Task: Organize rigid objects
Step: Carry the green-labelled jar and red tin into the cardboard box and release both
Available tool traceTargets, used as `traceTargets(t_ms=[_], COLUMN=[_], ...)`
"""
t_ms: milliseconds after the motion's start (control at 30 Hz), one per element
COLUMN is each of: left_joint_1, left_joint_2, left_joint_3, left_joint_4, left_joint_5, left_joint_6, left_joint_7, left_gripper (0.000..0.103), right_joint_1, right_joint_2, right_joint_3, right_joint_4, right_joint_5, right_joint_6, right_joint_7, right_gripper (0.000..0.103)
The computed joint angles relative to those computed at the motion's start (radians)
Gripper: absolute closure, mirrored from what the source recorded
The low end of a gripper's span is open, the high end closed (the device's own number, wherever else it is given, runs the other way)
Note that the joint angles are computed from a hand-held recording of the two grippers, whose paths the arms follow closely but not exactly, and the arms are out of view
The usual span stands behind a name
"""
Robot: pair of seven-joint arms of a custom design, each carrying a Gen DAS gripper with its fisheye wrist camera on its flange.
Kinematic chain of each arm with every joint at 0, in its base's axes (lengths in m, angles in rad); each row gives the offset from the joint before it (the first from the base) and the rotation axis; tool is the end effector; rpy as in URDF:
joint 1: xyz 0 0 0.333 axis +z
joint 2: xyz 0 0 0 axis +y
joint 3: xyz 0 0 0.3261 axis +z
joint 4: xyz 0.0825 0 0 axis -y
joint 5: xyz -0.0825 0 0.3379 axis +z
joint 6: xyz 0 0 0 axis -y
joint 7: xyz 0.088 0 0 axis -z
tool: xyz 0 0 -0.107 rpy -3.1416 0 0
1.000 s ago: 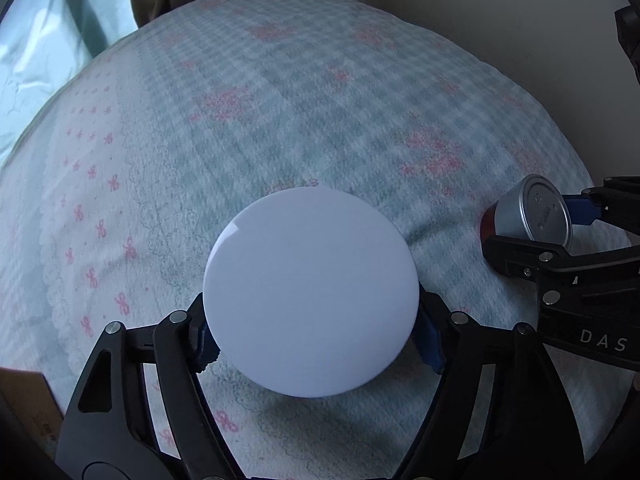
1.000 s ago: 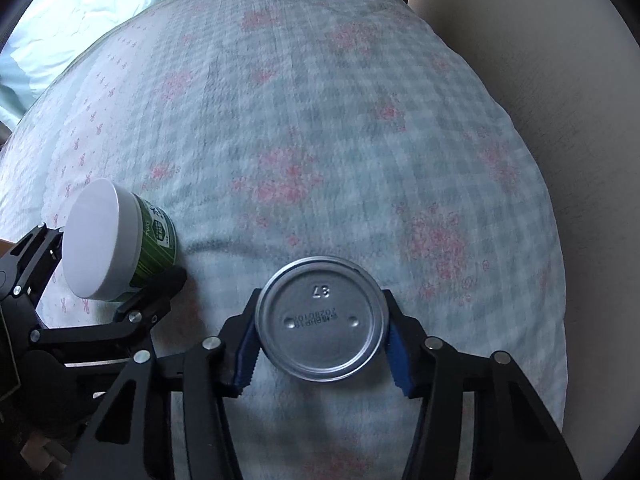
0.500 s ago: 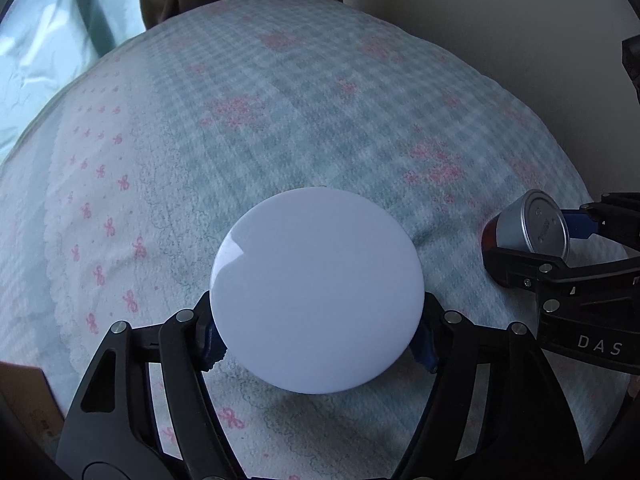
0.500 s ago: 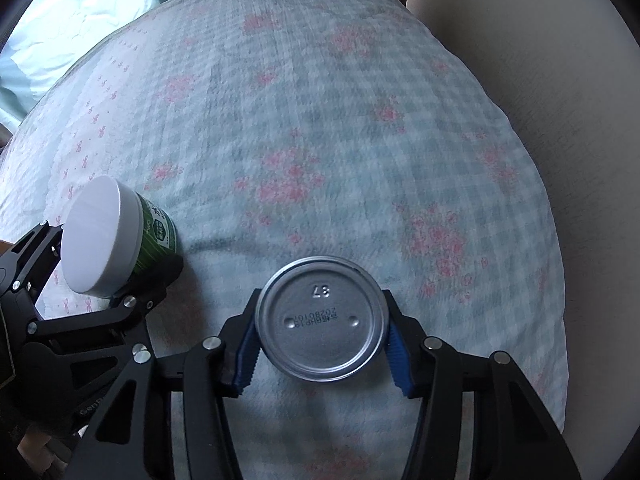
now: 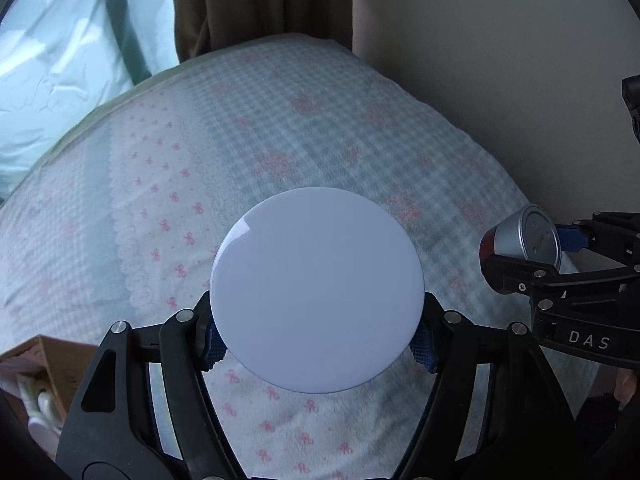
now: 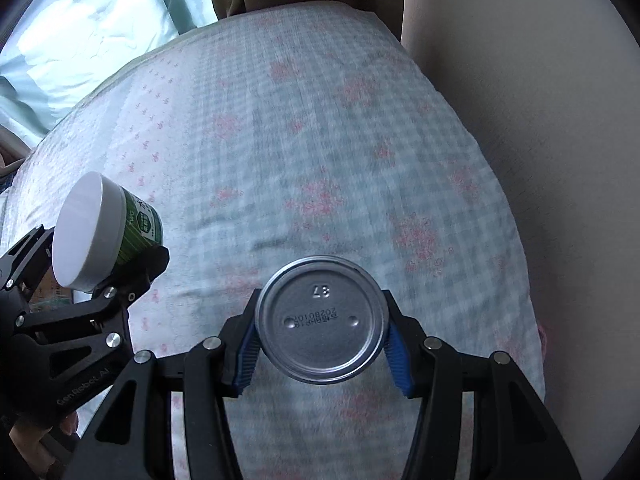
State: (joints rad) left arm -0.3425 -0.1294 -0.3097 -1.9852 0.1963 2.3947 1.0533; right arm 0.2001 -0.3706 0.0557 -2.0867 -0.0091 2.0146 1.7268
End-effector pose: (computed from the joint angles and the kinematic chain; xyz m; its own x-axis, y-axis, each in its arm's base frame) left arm 0.4081 -0.3213 0.6014 -0.2611 -0.9642 0.0459 -0.8210 0.1968 -0.5359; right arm 0.4062 0.1101 0.6229 0.1040 -0.9944 -0.0168 -0.9510 -0.0945 -0.2944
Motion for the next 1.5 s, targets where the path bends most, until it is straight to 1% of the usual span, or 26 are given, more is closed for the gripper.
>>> traceTargets(t_ms=[100, 233, 367, 500, 667, 767, 867, 1000, 1100, 1167, 1300, 1367, 1500], left_joint_1=[0.009, 0.041, 0.084, 0.124, 0.177, 0.209, 0.24, 0.282, 0.313, 0.334, 0.381, 0.408, 0.462], left_joint_2=[-0.07, -0.166, -0.261, -0.354, -0.473, -0.537, -0.593, -0.64, -0.662, -0.665, -0.651, -0.633, -0.595], left_joint_3=[0.007, 0.013, 0.021, 0.055, 0.123, 0.179, 0.245, 0.346, 0.424, 0.466, 0.533, 0.558, 0.586], left_joint_4=[0.025, 0.056, 0.074, 0.069, 0.044, 0.031, 0.016, -0.009, -0.032, -0.052, -0.095, -0.121, -0.189], left_joint_5=[-0.013, -0.016, -0.006, -0.029, -0.064, -0.087, -0.112, -0.131, -0.146, -0.147, -0.163, -0.167, -0.188], left_joint_6=[-0.07, -0.172, -0.255, -0.309, -0.366, -0.404, -0.447, -0.488, -0.512, -0.52, -0.524, -0.514, -0.485], left_joint_7=[-0.005, -0.031, -0.041, -0.02, 0.059, 0.131, 0.225, 0.37, 0.479, 0.55, 0.659, 0.703, 0.767], left_gripper=[0.035, 0.035, 0.035, 0.035, 0.035, 0.035, 0.035, 0.035, 0.035, 0.035, 0.035, 0.035, 0.035], right_joint_1=[0.012, 0.038, 0.07, 0.107, 0.167, 0.218, 0.285, 0.392, 0.486, 0.545, 0.629, 0.648, 0.675], right_joint_2=[0.006, 0.02, 0.038, 0.072, 0.141, 0.205, 0.285, 0.411, 0.522, 0.597, 0.705, 0.723, 0.742], right_joint_3=[0.011, 0.036, 0.057, 0.098, 0.159, 0.202, 0.239, 0.263, 0.267, 0.258, 0.222, 0.2, 0.162], right_joint_4=[0.091, 0.215, 0.321, 0.426, 0.565, 0.66, 0.765, 0.897, 1.011, 1.087, 1.171, 1.145, 1.068], right_joint_5=[0.005, 0.01, 0.021, 0.013, -0.003, -0.04, -0.083, -0.13, -0.176, -0.195, -0.186, -0.165, -0.106], right_joint_6=[-0.062, -0.14, -0.182, -0.216, -0.252, -0.277, -0.304, -0.325, -0.353, -0.377, -0.389, -0.355, -0.297], right_joint_7=[-0.005, -0.008, -0.021, -0.004, 0.08, 0.149, 0.25, 0.394, 0.49, 0.537, 0.606, 0.639, 0.686], right_gripper=[0.053, 0.053, 0.053, 0.053, 0.053, 0.053, 0.053, 0.053, 0.053, 0.053, 0.053, 0.053, 0.053])
